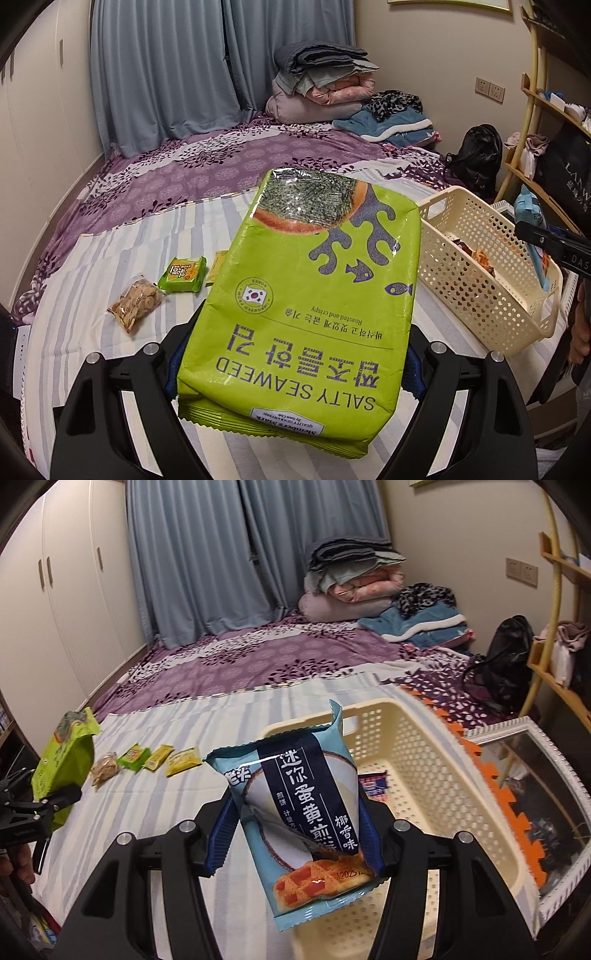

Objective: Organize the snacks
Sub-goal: 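Carry the coconut pack in the right tool into the basket and open it, then carry the seaweed bag in the left tool over the basket and release it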

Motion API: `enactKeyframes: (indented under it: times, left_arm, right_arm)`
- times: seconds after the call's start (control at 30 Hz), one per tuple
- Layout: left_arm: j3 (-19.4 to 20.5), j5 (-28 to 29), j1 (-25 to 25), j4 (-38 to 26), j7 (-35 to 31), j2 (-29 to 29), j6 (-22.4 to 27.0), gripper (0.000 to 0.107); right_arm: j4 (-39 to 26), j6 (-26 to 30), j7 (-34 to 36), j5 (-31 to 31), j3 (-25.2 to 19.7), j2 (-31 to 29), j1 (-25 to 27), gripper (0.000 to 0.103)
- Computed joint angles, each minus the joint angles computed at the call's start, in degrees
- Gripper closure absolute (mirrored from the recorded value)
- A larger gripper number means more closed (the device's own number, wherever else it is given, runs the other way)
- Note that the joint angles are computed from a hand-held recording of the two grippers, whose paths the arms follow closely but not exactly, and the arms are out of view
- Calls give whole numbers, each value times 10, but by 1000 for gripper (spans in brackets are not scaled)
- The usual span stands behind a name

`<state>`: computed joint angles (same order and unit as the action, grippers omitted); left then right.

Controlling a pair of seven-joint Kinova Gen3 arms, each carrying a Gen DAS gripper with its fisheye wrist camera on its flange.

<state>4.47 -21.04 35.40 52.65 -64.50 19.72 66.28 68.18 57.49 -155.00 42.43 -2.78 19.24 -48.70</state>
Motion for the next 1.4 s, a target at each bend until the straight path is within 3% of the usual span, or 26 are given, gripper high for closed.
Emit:
enactKeyframes:
  times: [0.43, 0.97, 1.03, 1.1, 1.27, 1.4]
  left_arm:
    - [-3, -16, 21, -36, -11, 8, 9, 21]
    - [-6, -31, 44, -63, -15, 12, 11, 21]
    - [-5, -26, 45, -71, -19, 15, 14, 21]
    - [-6, -25, 48, -77, -22, 18, 15, 21]
    - [-9, -23, 58, -104, -34, 32, 21, 21]
    - [-12, -18, 68, -131, -48, 46, 29, 21]
  right_arm:
    - [41, 28, -62, 52, -8, -27, -2, 46]
    - [79, 57, -110, 69, -27, -48, 19, 45]
    - [82, 63, -117, 72, -29, -49, 19, 43]
    - [88, 62, -126, 76, -30, -52, 21, 35]
    - [98, 62, -136, 85, -36, -58, 24, 33]
    - [105, 64, -144, 89, -39, -62, 27, 24]
